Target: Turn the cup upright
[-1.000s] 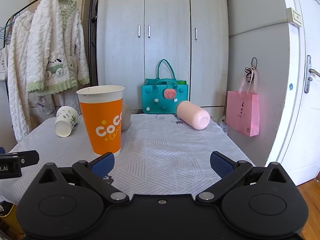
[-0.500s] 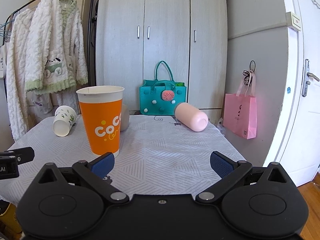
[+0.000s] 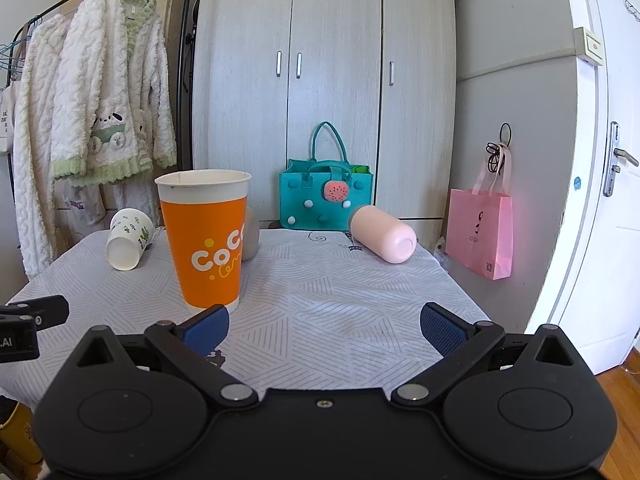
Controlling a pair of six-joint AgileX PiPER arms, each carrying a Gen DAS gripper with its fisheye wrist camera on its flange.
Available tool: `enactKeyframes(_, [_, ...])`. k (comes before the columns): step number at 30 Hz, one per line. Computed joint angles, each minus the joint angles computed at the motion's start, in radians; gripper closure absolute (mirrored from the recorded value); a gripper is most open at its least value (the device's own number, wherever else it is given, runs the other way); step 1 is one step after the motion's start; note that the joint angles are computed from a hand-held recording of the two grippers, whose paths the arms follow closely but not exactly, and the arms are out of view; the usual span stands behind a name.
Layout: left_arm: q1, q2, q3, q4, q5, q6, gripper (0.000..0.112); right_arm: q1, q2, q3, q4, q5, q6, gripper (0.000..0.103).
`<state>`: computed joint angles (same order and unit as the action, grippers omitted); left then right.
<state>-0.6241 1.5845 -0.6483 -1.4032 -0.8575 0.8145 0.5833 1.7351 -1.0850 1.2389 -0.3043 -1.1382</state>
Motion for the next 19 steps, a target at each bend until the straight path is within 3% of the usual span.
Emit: enactKeyframes(19, [-0.015,0.006,0.009,-0.006,-0.034,-0.010,0.009,-0.002,0.008,0.004,-0.018,-0.007,0.010,0.000])
